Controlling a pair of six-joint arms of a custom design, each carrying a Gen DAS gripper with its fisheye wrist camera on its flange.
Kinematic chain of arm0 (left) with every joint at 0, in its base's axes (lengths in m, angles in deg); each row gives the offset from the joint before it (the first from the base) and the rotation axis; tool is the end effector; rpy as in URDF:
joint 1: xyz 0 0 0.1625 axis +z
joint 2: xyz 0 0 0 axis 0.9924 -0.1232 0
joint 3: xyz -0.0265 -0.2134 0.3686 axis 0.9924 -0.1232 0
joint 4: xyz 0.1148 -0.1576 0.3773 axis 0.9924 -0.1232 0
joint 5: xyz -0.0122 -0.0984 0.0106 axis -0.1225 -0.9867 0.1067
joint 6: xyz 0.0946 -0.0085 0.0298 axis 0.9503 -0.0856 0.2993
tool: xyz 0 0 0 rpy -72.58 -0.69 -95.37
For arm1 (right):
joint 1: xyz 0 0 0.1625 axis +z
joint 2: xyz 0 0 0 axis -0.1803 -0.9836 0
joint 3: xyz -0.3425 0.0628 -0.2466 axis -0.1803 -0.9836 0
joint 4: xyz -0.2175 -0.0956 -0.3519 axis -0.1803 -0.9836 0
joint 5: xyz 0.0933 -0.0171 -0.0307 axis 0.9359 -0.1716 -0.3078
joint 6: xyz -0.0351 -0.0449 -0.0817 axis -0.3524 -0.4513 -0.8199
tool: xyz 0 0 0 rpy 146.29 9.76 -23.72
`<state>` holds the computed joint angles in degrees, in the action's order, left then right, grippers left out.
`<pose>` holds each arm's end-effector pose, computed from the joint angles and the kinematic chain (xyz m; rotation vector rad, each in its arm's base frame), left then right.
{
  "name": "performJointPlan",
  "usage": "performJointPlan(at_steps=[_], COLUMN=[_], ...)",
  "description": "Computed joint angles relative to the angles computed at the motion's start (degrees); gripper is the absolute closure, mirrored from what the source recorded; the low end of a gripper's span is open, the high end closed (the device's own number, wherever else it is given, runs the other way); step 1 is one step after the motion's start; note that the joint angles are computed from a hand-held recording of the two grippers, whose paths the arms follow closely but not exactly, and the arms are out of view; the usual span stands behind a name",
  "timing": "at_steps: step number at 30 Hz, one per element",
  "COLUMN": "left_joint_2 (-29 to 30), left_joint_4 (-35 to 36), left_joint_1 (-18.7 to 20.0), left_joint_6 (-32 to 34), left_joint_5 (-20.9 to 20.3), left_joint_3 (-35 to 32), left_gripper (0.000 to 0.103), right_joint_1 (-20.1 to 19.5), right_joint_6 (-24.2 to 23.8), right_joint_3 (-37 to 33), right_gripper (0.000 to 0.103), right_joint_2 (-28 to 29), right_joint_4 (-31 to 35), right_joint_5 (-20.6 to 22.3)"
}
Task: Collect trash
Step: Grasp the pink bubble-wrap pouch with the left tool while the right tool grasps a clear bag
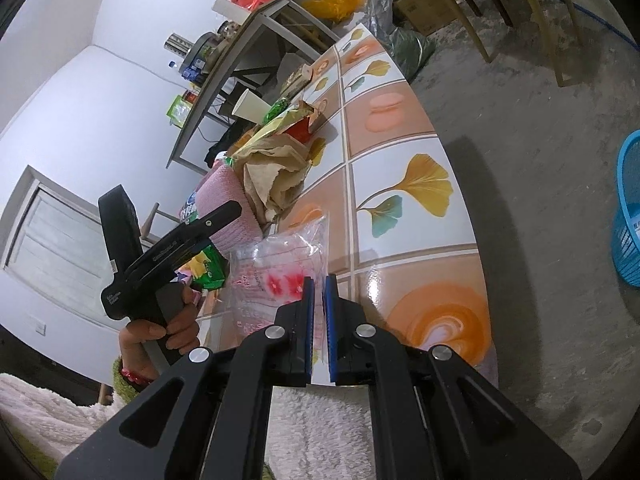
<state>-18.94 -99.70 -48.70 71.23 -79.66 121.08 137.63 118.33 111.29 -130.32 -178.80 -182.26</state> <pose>-0.3353 -0.4456 0.2811 0.9773 2.5600 -0.4569 0.3012 -0.2650 0.3093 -0.4275 -2.8253 1.2405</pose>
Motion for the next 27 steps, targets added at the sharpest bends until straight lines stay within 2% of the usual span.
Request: performJointPlan(at_steps=[4, 6, 10, 11, 12, 14, 17, 27], left_joint_2=[-0.9, -1.3, -1.9, -2.0, -2.0, -2.0, -1.0, 1.8], left_joint_4=[0.2, 0.5, 1.7, 1.5, 1.6, 1.3, 2.4, 4.4], left_joint_1=[0.0, 0.1, -0.1, -0.2, -0.2, -0.4, -0.8, -0.7], left_joint_6=[0.0, -0.2, -1.3, -1.4, -1.6, -2.0, -1.7, -3.2], left_joint_5=[-1.1, -1.8, -1.4, -1.1, -1.2, -1.4, -1.4, 2.8], left_joint_3=[0.1, 0.1, 0.2, 0.3, 0.2, 0.3, -0.3, -0.9], left_gripper=[0.024, 0.032, 0.033, 0.031, 0.022, 0.015, 0.012, 0.013], right_joint_1=[0.0, 0.2, 0.7, 0.9, 1.1, 1.2, 1.2, 1.2], right_joint_6=[0.1, 0.2, 0.5, 0.7, 0.8, 0.9, 1.2, 1.7], right_joint_3=[0.4, 0.4, 0.3, 0.2, 0.2, 0.4, 0.6, 0.8], right_gripper=[0.097, 0.097, 0.097, 0.097, 0.097, 0.097, 0.097, 0.097], right_joint_2=[-0.3, -0.3, -0.3, -0.2, -0.1, -0.1, -0.2, -0.4], right_joint_4=[-1.0, -1.3, -1.5, -1.4, -1.3, -1.3, -1.3, -0.9], right_joint_5=[0.2, 0.1, -0.3, -0.5, -0.8, -1.0, -1.1, -0.9])
